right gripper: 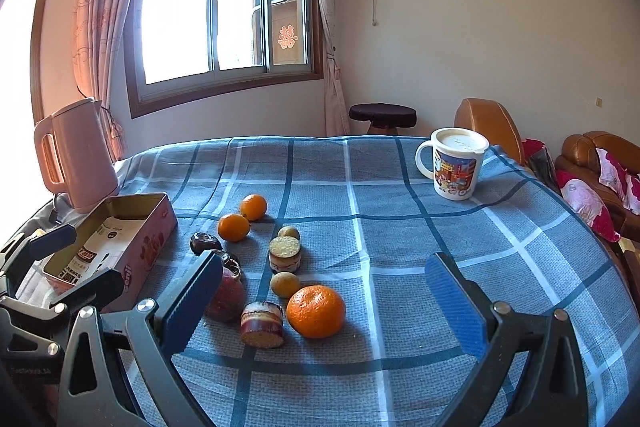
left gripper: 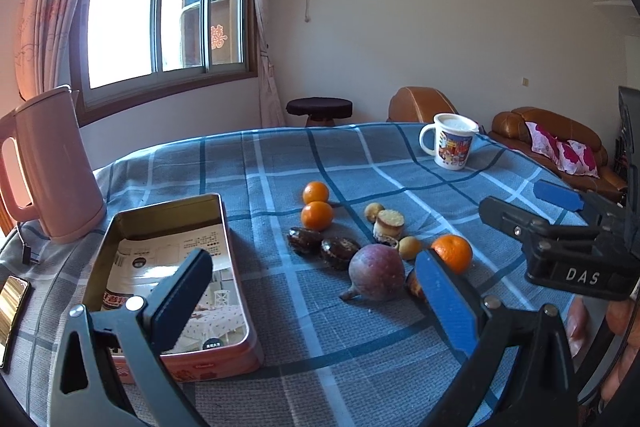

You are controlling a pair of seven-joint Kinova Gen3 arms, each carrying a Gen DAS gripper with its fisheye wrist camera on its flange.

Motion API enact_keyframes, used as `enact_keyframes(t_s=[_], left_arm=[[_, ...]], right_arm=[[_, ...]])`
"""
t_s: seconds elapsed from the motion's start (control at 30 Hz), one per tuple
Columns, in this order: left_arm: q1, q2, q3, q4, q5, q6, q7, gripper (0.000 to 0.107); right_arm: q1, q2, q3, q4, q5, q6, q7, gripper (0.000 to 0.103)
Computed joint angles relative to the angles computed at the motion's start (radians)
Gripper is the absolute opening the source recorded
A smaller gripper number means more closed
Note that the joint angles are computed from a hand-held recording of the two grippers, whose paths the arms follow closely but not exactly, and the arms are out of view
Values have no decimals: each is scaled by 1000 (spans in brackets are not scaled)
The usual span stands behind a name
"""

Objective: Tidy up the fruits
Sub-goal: 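Move left tool toward purple fruit while right tool approaches the large mandarin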

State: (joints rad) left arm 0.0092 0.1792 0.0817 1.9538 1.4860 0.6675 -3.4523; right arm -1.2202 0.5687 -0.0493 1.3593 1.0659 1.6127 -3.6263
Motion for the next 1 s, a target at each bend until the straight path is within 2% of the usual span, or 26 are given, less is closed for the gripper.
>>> enact_keyframes(t_s=[0.27, 1.0], left_arm=[[21, -6, 9, 2, -5, -44, 16, 103], [45, -3, 19, 10, -17, -91, 18, 103]], right_arm=[[2, -30, -18, 66, 5, -23, -67, 102], [9, -48, -48, 124, 21, -51, -139, 102]])
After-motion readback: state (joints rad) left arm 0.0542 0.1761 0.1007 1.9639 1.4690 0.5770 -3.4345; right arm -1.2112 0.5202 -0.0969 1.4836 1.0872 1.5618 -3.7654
